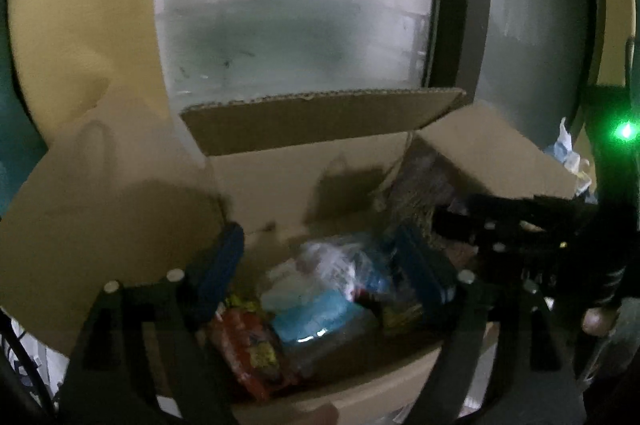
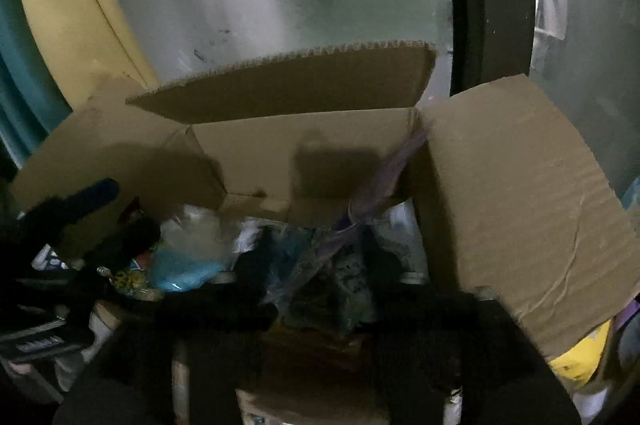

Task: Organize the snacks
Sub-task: 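Release the purple packet and pastry into the box, opening both tools, then grasp the orange stick-snack bag with the left tool while the right tool grasps the pink chip bag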

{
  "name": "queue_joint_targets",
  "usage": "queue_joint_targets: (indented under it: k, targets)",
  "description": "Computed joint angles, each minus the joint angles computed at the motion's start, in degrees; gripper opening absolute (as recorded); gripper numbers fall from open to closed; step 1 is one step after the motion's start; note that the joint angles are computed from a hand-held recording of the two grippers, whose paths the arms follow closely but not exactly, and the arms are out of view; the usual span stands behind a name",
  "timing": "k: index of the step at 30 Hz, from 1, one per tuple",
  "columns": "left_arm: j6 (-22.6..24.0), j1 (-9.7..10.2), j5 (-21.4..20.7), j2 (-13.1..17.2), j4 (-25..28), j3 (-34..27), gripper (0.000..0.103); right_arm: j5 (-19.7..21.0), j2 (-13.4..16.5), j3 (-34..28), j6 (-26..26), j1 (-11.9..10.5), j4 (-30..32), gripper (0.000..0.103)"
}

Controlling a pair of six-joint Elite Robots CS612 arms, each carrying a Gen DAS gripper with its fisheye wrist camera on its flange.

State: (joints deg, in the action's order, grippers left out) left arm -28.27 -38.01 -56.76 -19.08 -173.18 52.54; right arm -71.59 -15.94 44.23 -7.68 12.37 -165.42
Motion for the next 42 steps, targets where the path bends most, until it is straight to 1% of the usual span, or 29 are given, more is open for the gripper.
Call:
queue_joint_targets:
  k: [3,7,8,12,15,19,22,25,31,37,42]
  targets:
    - [-0.18,-0.47,1.11,-0.93,-1.64,1.71,0.084,-1.46,-1.21,2.48,-0.59,0.14,-2.08,0.063]
    - [0.4,-1.24,1.87,-2.49,-5.18,4.91,0.086,-1.43,-4.07,8.07,-1.35,-0.04,-5.31,0.064]
    - [0.56,-1.46,1.9,-2.91,-6.04,5.73,0.087,-1.42,-4.32,8.38,-1.57,-0.19,-5.57,0.064]
    - [0.95,-2.56,1.62,-4.71,-9.49,9.43,0.089,-1.13,-7.03,13.76,-2.58,-0.47,-8.97,0.064]
    - [1.15,-3.52,2.22,-5.93,-11.64,12.11,0.09,-1.39,-8.16,16.37,-2.95,-0.44,-10.65,0.064]
    - [1.16,-4.63,2.9,-6.95,-13.03,14.46,0.09,-1.67,-9.98,20.59,-3.1,-0.96,-12.95,0.064]
    - [0.91,-5.43,2.36,-7.59,-13.53,16.06,0.09,-1.67,-11.57,24.47,-3.28,-1.54,-14.71,0.064]
    - [0.08,-6.19,1.38,-7.75,-13.11,16.91,0.09,-1.88,-12.69,27.58,-3.0,-2.06,-16.03,0.065]
    - [-0.85,-7.22,-0.65,-6.98,-10.71,16.47,0.09,-1.67,-14.19,32.78,-3.11,-3.1,-18.32,0.067]
    - [-1.33,-8.12,-2.46,-6.41,-7.84,15.71,0.09,-1.36,-14.54,35.4,-3.22,-4.28,-18.97,0.071]
    - [-2.0,-8.73,-3.49,-5.47,-4.28,14.15,0.09,-0.88,-14.38,37.08,-3.69,-5.58,-18.99,0.078]
